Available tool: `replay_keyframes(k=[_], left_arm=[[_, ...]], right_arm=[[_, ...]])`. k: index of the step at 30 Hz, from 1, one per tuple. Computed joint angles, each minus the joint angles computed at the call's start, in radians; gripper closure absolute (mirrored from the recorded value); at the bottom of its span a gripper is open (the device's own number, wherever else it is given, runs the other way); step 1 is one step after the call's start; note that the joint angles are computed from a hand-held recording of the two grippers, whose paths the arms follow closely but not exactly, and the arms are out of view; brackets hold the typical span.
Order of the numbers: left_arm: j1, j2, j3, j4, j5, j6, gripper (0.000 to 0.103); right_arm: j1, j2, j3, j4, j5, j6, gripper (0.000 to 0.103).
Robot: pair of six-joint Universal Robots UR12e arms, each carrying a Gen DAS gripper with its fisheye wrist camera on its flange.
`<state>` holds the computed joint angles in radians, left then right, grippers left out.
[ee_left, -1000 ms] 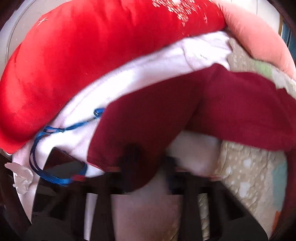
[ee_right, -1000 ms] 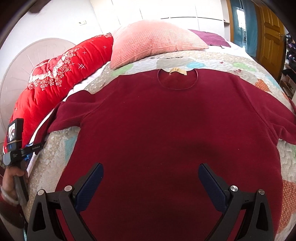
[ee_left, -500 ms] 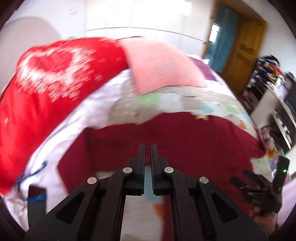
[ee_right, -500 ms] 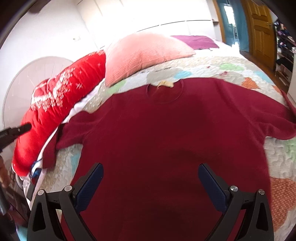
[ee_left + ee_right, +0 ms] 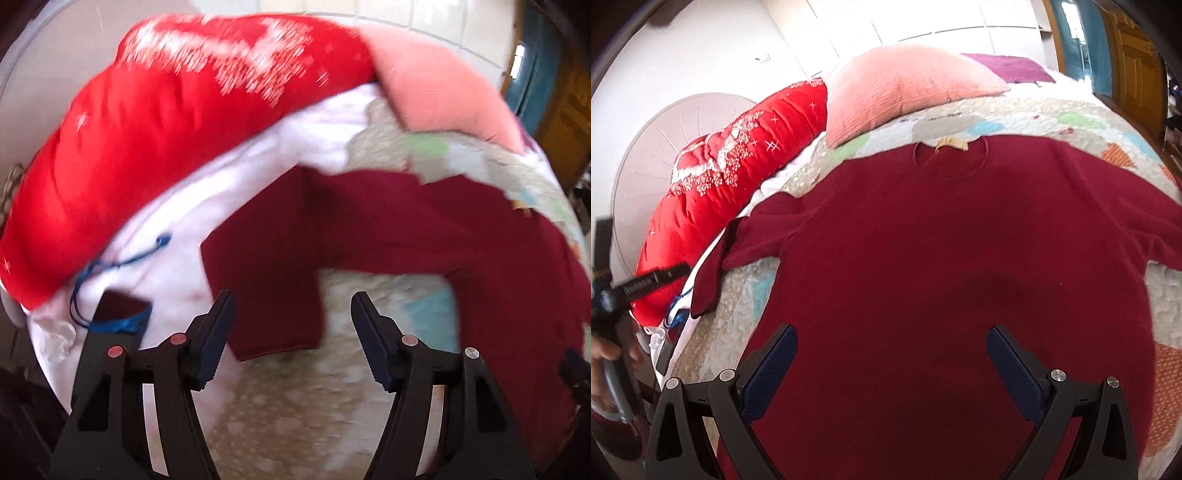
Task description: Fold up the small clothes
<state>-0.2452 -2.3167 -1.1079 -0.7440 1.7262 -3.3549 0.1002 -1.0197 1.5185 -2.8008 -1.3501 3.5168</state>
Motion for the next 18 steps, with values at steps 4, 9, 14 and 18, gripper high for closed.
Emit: replay_keyframes(k=[4, 9, 14, 18], left_arm=[[-0.011, -0.033, 0.03, -0.026, 0.035, 0.009, 0.038], [-0.033, -0.088, 0.07, -0.053, 0.13, 0.05, 0.038], [0.007, -0.061, 0.041, -0.042, -0.019, -0.028, 0.097], [0.02, -0.026, 0.03, -0.02, -0.139, -0.019, 0.1]], right_arm=[[0.002, 0.011, -0.014, 0.033, 0.009, 0.009, 0.001], [0.006, 0.012, -0.02, 0.047, 0.002, -0.008, 0.001], [0.003, 0.008, -0.013, 0.038, 0.001, -0.008, 0.001], [-0.004, 0.005, -0.004, 0.013, 0.013, 0.017, 0.001]])
